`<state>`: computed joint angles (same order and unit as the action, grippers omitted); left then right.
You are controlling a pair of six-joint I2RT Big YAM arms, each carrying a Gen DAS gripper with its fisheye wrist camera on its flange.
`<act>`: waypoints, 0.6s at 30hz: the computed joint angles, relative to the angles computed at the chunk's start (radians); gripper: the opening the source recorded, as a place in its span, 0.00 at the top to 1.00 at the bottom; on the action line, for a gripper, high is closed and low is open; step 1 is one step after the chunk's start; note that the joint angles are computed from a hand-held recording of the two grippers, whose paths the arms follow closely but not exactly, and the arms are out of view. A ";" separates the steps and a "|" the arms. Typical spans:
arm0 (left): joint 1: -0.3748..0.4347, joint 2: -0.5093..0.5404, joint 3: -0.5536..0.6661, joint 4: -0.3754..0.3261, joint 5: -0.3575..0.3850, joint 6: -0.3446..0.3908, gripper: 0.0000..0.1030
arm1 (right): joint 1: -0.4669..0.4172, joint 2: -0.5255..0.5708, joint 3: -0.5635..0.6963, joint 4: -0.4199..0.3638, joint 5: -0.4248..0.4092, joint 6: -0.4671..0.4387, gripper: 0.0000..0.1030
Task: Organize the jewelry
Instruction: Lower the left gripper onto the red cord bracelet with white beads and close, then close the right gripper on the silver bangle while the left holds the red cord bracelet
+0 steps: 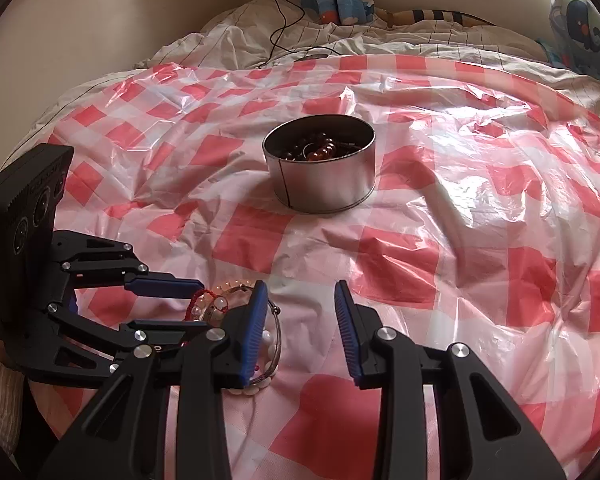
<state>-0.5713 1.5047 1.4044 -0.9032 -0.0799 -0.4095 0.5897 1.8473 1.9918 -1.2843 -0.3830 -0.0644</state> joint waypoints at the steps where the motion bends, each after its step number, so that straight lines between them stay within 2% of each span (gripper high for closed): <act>1: 0.001 -0.002 0.000 -0.001 -0.003 -0.001 0.79 | 0.000 0.001 0.002 -0.002 -0.001 0.000 0.66; 4: 0.003 -0.003 0.003 -0.009 -0.015 -0.001 0.88 | 0.000 0.003 0.006 -0.006 -0.002 -0.003 0.66; 6: 0.004 -0.005 0.004 -0.015 -0.025 -0.002 0.98 | 0.000 0.007 0.011 -0.014 -0.005 -0.014 0.66; 13: 0.013 -0.033 -0.006 0.023 0.020 0.003 0.98 | 0.016 0.010 0.010 -0.044 0.007 -0.090 0.66; 18: 0.050 -0.082 -0.031 0.004 -0.047 -0.040 0.98 | 0.031 -0.001 -0.013 -0.028 0.026 -0.117 0.68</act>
<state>-0.5215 1.4229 1.3737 -0.8997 -0.1265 -0.4496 0.6211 1.8462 1.9788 -1.3124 -0.3572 -0.1817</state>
